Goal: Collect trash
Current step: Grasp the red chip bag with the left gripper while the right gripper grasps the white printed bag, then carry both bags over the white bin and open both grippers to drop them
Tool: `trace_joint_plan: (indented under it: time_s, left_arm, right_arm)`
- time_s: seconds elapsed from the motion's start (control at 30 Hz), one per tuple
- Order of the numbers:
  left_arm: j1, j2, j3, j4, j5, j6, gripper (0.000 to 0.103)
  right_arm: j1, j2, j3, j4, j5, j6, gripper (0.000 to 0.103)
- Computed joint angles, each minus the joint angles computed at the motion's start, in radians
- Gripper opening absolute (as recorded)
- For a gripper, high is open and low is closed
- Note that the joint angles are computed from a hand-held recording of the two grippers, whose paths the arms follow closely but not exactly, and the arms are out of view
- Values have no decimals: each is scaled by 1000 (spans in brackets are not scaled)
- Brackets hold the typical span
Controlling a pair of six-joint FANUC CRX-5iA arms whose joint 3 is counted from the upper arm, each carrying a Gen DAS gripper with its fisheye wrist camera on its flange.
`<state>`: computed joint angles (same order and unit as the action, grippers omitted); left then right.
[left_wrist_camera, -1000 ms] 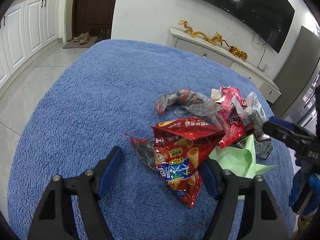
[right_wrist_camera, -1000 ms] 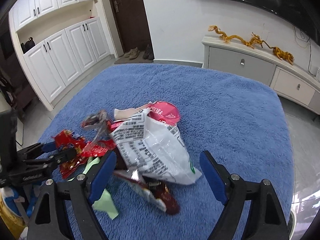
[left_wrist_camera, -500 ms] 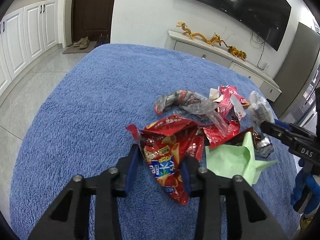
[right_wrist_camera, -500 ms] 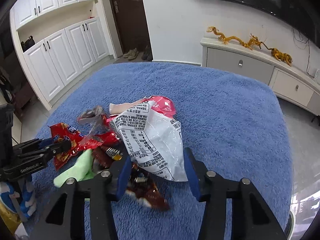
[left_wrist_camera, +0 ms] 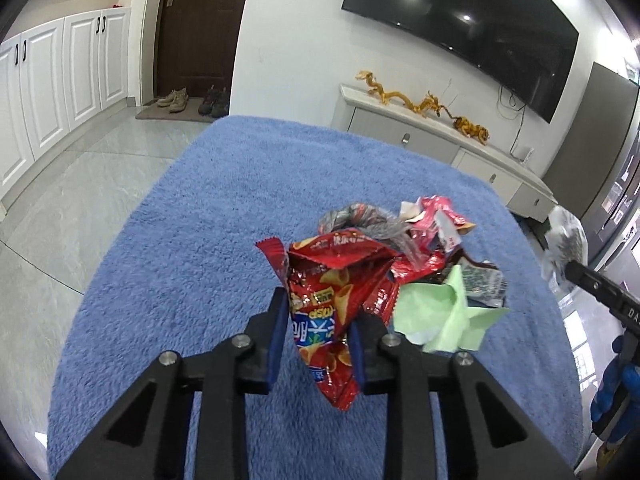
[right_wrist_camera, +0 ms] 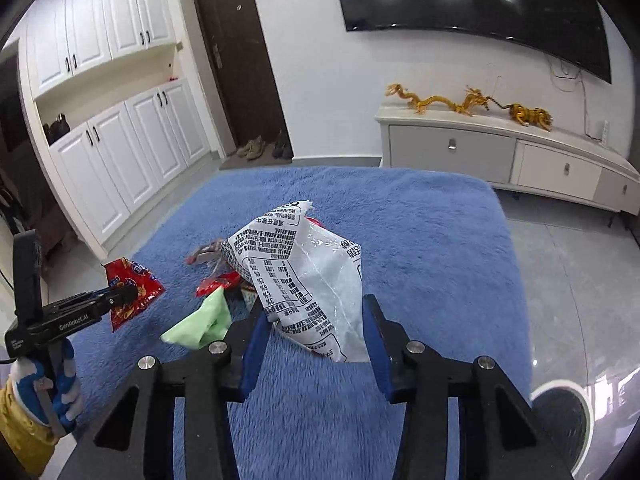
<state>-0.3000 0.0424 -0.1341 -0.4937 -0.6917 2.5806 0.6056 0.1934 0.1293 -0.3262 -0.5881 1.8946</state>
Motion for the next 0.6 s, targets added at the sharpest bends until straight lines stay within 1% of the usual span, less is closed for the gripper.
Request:
trace_joint_plan:
  time_s: [0.17,0.37,0.5,0.6]
  left_arm:
    - [-33,-37,-6,-19,-18,10,25]
    - [-76,-51,14,-25,-30,-5,25]
    - [-89,-45,31,6,-14,-48,25]
    - [-96,-26,52,54,11,-98,25]
  right_arm:
    - [-19,-80,-80,-12,28,-2,42]
    - [-68,-170,-165,-45,67,-4,42]
    - [-108,-217,-213,-66,95,-13,42]
    - [-128,-248,-252,-64,121,-38,42]
